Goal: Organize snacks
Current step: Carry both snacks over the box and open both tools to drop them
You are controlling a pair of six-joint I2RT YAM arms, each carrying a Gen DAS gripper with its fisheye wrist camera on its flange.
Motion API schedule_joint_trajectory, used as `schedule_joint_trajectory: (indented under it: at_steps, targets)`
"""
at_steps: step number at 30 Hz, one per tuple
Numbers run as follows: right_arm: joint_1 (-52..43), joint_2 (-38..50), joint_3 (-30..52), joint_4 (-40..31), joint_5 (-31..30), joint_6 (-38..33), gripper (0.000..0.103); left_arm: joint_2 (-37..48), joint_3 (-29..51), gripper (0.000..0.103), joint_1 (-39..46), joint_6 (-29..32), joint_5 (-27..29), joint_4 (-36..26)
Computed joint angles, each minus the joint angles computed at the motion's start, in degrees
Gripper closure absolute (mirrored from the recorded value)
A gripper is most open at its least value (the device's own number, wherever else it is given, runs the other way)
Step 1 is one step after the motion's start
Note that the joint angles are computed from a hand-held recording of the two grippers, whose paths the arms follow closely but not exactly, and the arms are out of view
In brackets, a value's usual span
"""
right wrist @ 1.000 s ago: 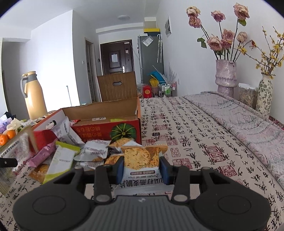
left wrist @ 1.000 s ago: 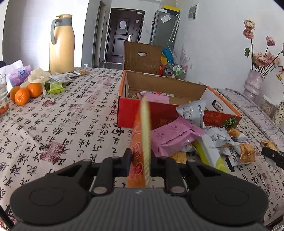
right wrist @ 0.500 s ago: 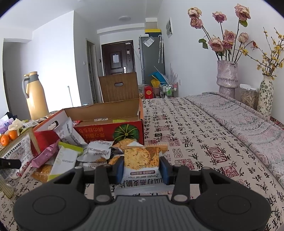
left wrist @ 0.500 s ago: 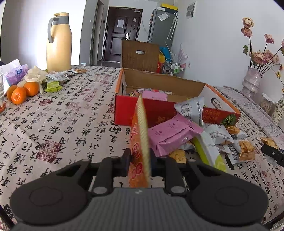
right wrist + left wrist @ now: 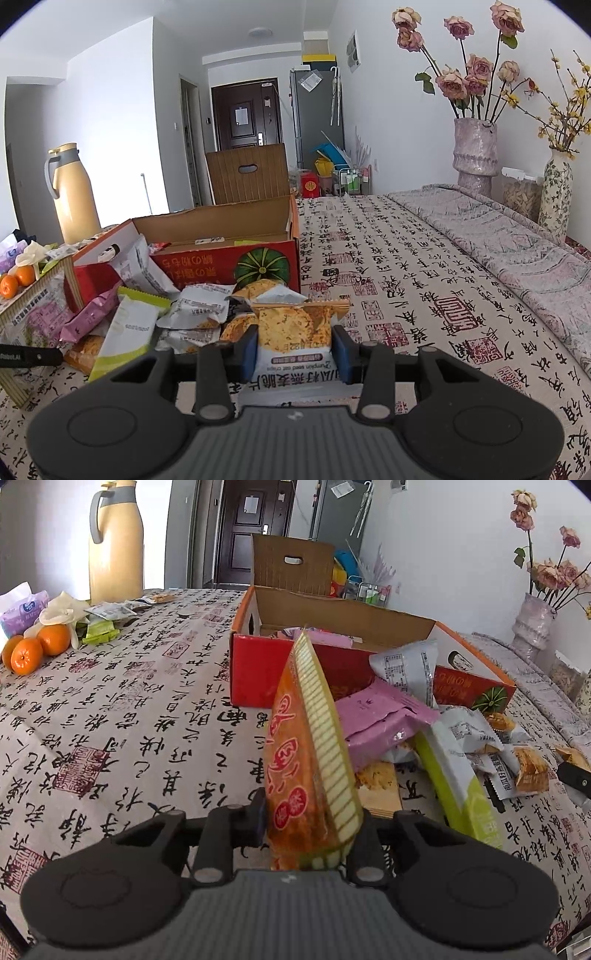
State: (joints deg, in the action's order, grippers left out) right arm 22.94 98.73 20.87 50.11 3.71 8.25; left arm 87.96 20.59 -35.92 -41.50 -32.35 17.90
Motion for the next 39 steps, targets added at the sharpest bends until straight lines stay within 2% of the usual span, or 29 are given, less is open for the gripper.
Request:
schedule_joint_trajectory:
  at_steps: [14,22,31,39]
  targets:
    - [0.89,-1.87,-0.27,0.05,0.58,-0.16,0.063,-7.89,-0.59,0.080,-1.78,1.21,-4.73,-3.81]
    - [2.03,-3.52,1.98,-1.54,0.54,-0.28,0.063,-11.75,2.28,0.080,-2.12,5.77,-6.80,-5.35]
    - [3.27,-1.77,8.08,-2.81,0.03,-0.77,0.063,-10.10,6.87,0.080,0.96,11.24,-5.70,-2.65]
    - [3.01,2.92,17.13,-4.26,-0.41,-1.28,0.063,-5.41,12.83,0.080,5.05,16.44,-3.79,0.12]
